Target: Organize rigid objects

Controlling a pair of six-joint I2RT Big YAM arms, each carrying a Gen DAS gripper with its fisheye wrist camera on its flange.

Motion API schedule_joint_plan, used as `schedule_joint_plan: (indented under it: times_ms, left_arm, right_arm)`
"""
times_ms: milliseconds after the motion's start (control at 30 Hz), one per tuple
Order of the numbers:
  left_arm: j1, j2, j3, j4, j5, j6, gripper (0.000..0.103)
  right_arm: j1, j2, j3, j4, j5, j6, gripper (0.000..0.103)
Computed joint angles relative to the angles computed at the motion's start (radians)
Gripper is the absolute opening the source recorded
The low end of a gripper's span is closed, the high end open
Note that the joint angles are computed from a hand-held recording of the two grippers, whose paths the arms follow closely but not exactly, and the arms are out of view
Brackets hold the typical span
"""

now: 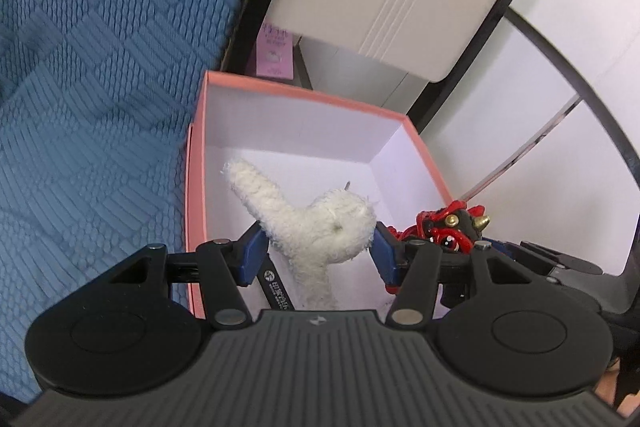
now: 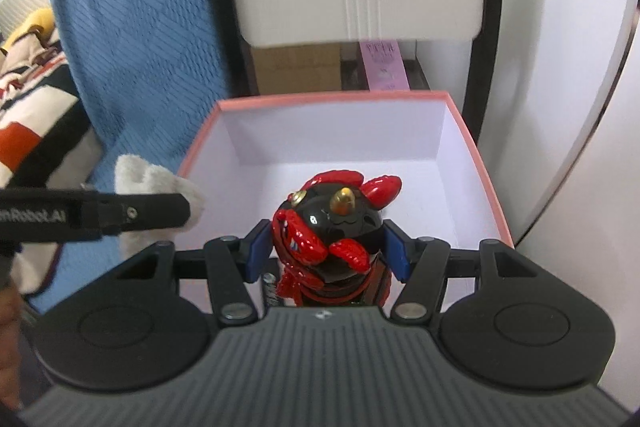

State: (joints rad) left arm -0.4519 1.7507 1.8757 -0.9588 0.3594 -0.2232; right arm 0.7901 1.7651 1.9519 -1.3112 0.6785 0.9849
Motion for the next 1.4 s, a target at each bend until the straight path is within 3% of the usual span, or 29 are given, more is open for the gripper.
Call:
schedule_joint_plan:
  times_ms: [400, 667, 867, 933, 1000, 1233, 1400]
  left_arm:
    - [-0.022, 0.063, 0.036, -0.051, -0.004, 0.024, 0.061]
    - [-0.014, 0.087, 0.059, -0.091, 0.006, 0.047, 0.061]
    - [-0.014, 0.087, 0.074, -0.111, 0.018, 0.071, 0.063]
    - [-0.011, 0.068, 0.046, -0.090, 0.030, 0.058, 0.071]
    - [-0.008, 0.048, 0.022, -0.074, 0.023, 0.057, 0.086]
    - [0.018, -0.026, -0.017, -0.029, 0.032, 0.061, 0.086]
    - [0.040, -0.093, -0.026, 0.001, 0.033, 0.077, 0.086]
  right_arm:
    - [-0.030, -0.013, -0.121, 0.055, -0.112, 0.022, 0.061]
    - [-0.038, -0.001, -0.119, 0.045, -0.146, 0.060, 0.062]
    - [-0.026, 0.016, -0.079, -0.012, -0.119, 0.094, 0.062]
    - [-0.022, 0.019, -0.071, -0.027, -0.113, 0.124, 0.060]
    - [-0.016, 0.019, -0.066, -0.030, -0.101, 0.136, 0.065]
    - [0.009, 0.023, 0.005, -0.086, -0.048, 0.178, 0.067]
    - [0.052, 0.054, 0.134, -0.166, 0.035, 0.201, 0.067]
